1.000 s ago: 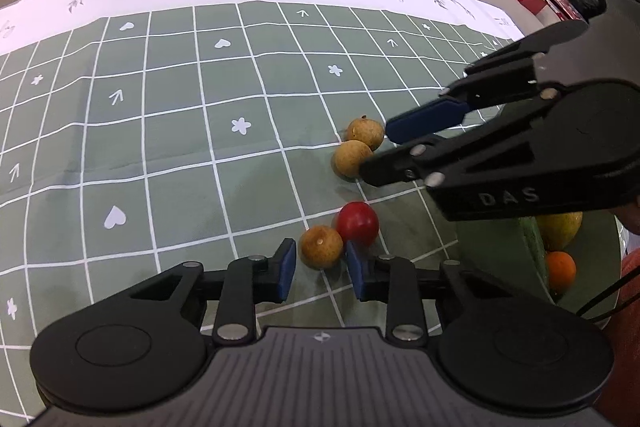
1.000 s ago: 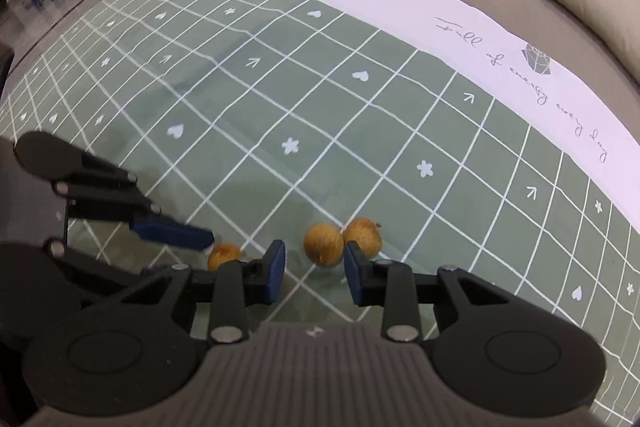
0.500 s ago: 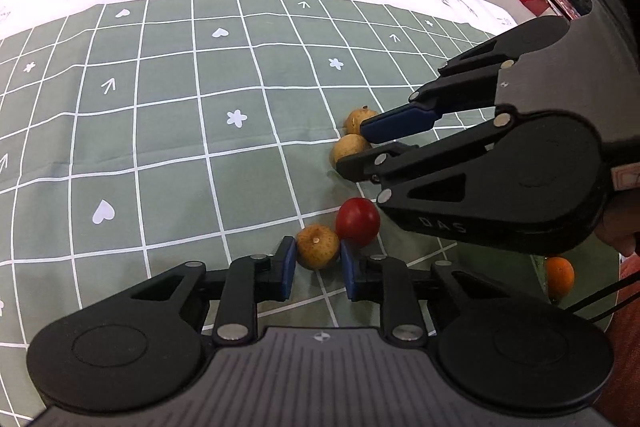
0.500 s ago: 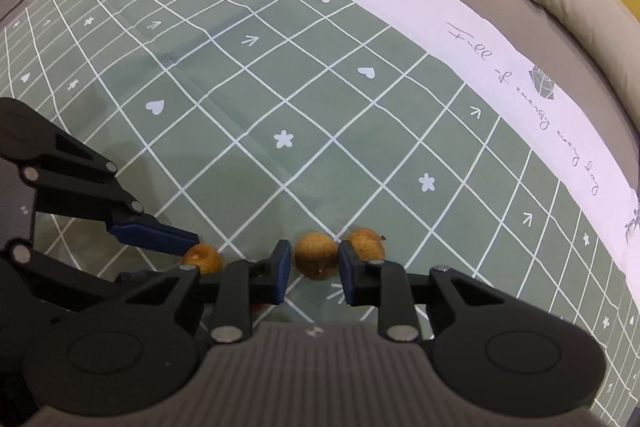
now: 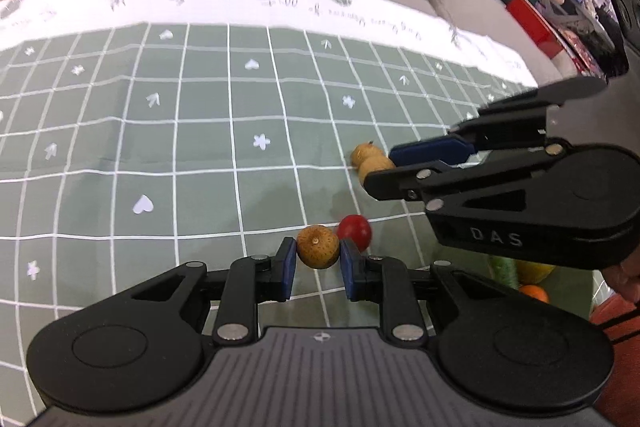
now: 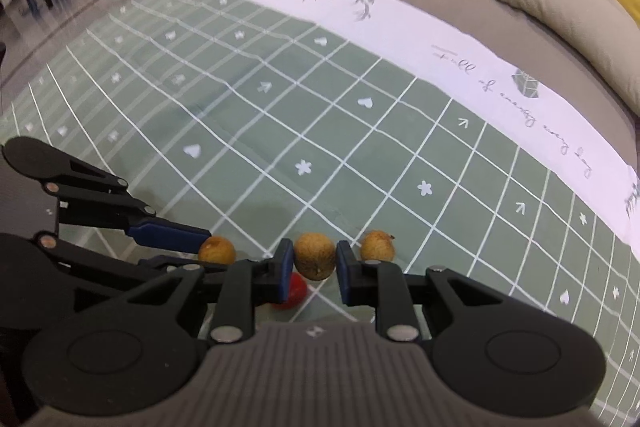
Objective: Organize fruits
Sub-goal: 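Grasp a longan with the left gripper while the right gripper grasps another longan, then carry both held longans over the colander with the left and right grippers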
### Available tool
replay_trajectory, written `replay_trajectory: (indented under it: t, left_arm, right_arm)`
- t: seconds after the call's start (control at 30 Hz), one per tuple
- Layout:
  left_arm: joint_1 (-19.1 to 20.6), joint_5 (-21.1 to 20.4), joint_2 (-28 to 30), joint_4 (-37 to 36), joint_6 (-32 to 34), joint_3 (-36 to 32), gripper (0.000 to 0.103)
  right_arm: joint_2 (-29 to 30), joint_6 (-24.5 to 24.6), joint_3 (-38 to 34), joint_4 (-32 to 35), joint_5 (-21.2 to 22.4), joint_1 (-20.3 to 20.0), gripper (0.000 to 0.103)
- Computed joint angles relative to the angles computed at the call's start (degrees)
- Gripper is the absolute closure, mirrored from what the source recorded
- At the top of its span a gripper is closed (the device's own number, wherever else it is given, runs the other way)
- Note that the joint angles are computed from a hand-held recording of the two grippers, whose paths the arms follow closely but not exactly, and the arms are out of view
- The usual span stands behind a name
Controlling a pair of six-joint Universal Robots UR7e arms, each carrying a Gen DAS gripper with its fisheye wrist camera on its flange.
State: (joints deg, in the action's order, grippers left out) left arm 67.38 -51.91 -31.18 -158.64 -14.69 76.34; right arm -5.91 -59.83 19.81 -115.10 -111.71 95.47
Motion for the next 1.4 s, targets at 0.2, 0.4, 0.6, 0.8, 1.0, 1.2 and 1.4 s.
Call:
replay_trajectory:
  t: [0.2,0.4,0.6,0.8,1.0,1.2,1.4]
  left_arm:
    - [-2.74,2.02,-1.82,-3.04,1.09,3.65,0.078]
    - [-4.91,2.01,-1.72,-3.88,3.64,4.41,0.078]
    - [-6.79,1.68,-0.27,-2.31,6.72,3.01,0.078]
    - [-7.96,0.68,1.93,0.63,9.30,0.09,0.078]
    - [-8.14,-1.83,3.99,5.08,10.67,-3.31,0.078]
    - [-8.05,-2.05,7.01,14.80,10.21,-9.46,0.078]
    - [-7.29,-3.52,10.44,25.50,8.53,-17.25,0.077]
  right_arm:
    - [-10.79,4.28,16.77,-8.09,4.55,-0.46,0.085]
    - [-19.17,6.64,28.73,-14.34,7.00,-1.77,0.085]
    - [-25.37,7.83,37.89,-20.10,7.36,-3.44,0.085]
    - [-29.06,9.44,42.65,-21.76,7.25,-5.55,0.085]
    - [-31.24,10.95,45.31,-21.81,6.38,-7.29,0.085]
    - [-31.82,12.20,45.79,-20.08,5.77,-8.31,0.085]
    - [-30.86,14.49,43.88,-17.08,4.50,-8.78,0.085]
